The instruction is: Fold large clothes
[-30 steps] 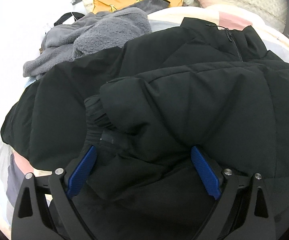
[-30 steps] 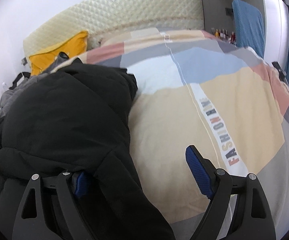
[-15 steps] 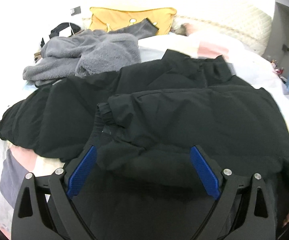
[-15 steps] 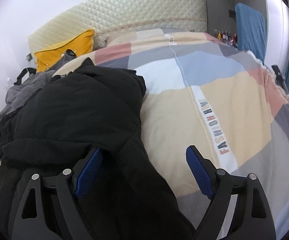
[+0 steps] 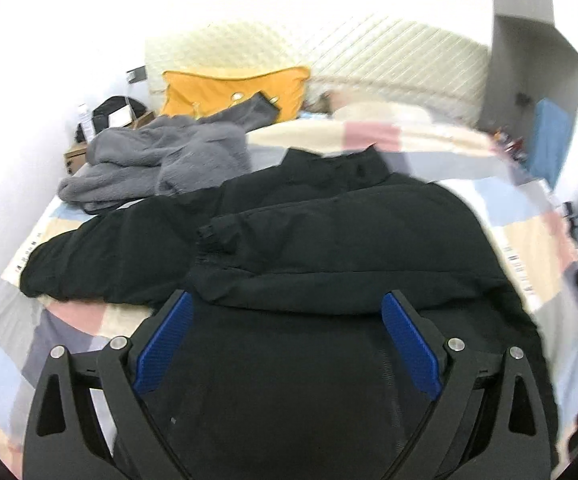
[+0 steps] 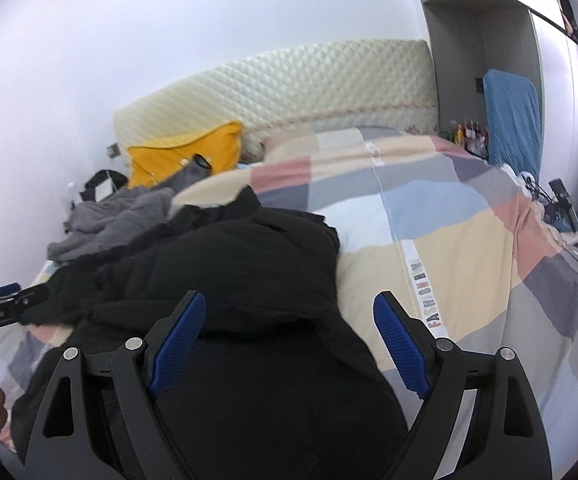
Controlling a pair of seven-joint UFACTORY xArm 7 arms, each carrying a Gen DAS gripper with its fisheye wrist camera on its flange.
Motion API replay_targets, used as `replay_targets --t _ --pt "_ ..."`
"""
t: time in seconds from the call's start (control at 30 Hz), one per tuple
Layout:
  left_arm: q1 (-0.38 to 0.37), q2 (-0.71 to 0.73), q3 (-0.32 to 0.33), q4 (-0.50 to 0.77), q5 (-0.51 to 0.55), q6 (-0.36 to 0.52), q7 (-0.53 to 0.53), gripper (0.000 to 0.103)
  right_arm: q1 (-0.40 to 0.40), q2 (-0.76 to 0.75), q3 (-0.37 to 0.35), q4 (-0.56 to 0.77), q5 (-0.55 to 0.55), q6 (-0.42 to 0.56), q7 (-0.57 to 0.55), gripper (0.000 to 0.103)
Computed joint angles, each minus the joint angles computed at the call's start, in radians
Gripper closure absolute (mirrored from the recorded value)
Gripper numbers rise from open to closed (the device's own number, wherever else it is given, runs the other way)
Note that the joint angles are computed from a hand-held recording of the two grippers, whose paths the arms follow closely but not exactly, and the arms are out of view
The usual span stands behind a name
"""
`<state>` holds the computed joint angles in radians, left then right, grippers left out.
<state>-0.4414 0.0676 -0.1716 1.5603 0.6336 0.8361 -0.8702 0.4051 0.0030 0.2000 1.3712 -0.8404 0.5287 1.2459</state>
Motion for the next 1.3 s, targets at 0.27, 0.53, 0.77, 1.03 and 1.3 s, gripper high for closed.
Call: replay_targets --t 0.27,0.53,0.77,1.03,1.3 --pt "0.007 -0.14 -0.051 -0.121 0.017 -0.04 -0.025 0.007 0.002 -0.101 0.063 -0.083 -0.092 -0.022 0.094 0.017" --pt "0.057 -0.28 -0.126 -0.254 -0.005 -0.044 -0.045 0.006 -0.02 -0.175 0.147 -0.143 -0.178 -0.008 0.186 0.017" --pt "0.11 -0.415 -0.152 -0.395 -0.058 -0.071 0.011 0.003 -0.022 -0.211 0.213 -0.168 -0.228 0.043 0.233 0.017" --pt "0.16 -0.56 -0.102 -0.483 -0.232 -0.083 0.148 0.003 -0.034 -0.301 0.28 -0.245 -0.243 0.076 0.33 0.017" --pt "0.292 -0.577 -0.065 -0.399 -0.292 -0.045 0.285 0.003 -0.066 -0.306 0.319 -0.252 -0.249 0.105 0.367 0.015"
